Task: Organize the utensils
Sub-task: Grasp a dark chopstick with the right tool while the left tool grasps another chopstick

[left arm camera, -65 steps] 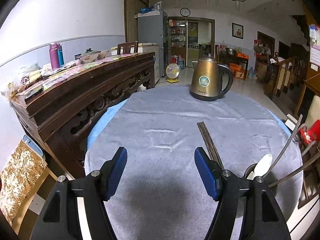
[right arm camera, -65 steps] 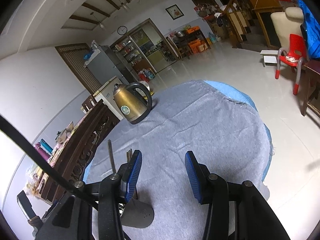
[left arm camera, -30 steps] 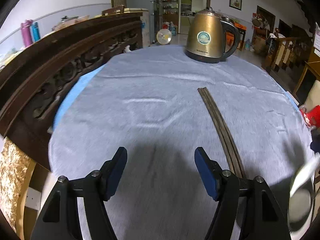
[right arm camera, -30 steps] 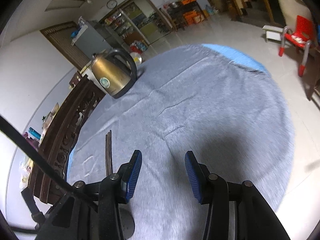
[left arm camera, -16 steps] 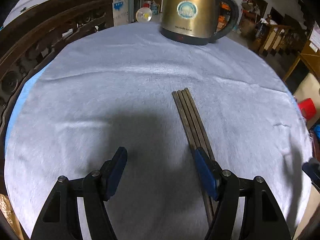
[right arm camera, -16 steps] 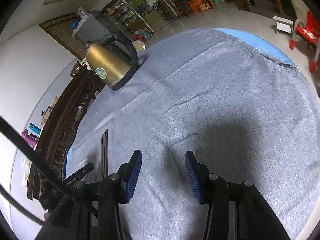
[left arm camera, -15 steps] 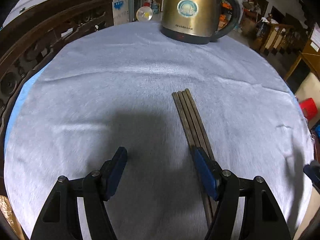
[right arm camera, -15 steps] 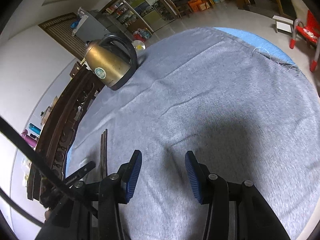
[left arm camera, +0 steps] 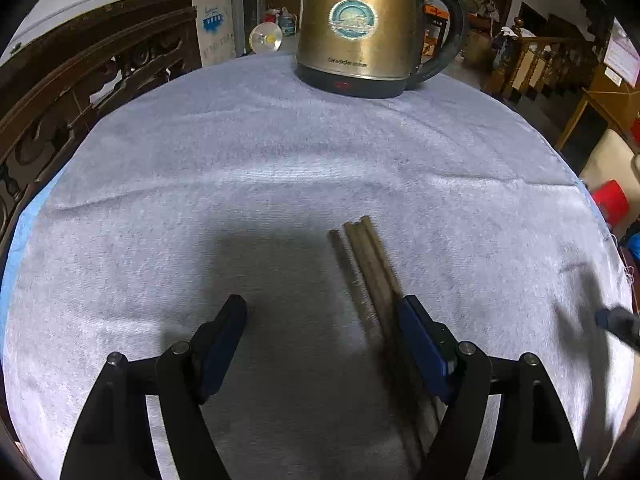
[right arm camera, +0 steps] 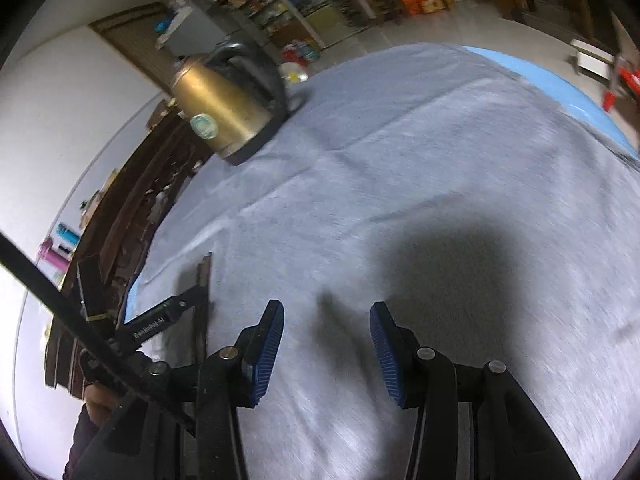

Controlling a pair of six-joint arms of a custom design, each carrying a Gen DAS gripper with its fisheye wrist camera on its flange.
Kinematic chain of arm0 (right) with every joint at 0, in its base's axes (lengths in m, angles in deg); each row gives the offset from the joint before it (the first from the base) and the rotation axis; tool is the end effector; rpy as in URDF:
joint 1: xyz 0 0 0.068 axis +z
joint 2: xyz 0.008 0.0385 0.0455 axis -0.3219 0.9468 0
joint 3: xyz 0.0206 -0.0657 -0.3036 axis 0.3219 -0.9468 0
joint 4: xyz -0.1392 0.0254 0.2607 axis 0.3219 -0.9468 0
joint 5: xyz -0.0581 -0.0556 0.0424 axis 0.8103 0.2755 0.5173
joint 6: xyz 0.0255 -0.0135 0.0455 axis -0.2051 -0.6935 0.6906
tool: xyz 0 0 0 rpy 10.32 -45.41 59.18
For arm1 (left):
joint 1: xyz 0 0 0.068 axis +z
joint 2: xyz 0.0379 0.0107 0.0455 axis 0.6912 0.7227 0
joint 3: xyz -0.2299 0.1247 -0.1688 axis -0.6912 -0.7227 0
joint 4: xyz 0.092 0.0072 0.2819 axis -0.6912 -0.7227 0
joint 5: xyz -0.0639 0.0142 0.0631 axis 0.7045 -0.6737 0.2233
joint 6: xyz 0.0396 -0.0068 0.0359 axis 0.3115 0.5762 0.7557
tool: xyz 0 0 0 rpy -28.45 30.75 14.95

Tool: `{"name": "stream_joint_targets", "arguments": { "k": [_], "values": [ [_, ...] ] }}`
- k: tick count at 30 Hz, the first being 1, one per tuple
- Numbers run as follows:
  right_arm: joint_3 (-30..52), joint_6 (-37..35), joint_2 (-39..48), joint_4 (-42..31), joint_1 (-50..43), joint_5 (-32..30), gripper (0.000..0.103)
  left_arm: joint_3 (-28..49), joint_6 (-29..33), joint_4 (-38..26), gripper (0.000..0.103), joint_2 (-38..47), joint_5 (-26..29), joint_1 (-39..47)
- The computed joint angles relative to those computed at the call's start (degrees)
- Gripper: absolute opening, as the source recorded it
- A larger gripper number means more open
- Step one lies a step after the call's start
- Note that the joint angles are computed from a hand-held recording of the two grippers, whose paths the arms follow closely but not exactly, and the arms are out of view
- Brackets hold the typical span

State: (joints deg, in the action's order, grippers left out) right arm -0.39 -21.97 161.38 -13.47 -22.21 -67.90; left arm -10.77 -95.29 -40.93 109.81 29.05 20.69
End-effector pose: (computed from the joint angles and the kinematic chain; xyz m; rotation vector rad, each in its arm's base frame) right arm 0.1855 0.0076 0.1083 0.1135 2.4672 0.7582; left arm 0.2002 -0.0783 0.1187 -0.0865 2.5693 -0.0795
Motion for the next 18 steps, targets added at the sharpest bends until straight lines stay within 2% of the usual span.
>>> {"name": "stream_joint_targets", "arguments": {
  "k": [6,12,18],
  "values": [
    [10.19,-1.17,13.21,4.3,12.83,1.46,0.048,-3.08,6.8,-1.48,0.08,-4.58,2.34,5.53],
    [21.47,-0.51,25.99,4.99,25.02,4.72,0.048,-3.08,9.46,-3.23,0.08,-6.98,8.78,12.64],
    [29.34,-2.34,33.56,3.25,32.94,10.67,0.031,-0.9,9.97,-0.39,0.08,-2.2,8.9,14.55]
  ]
}}
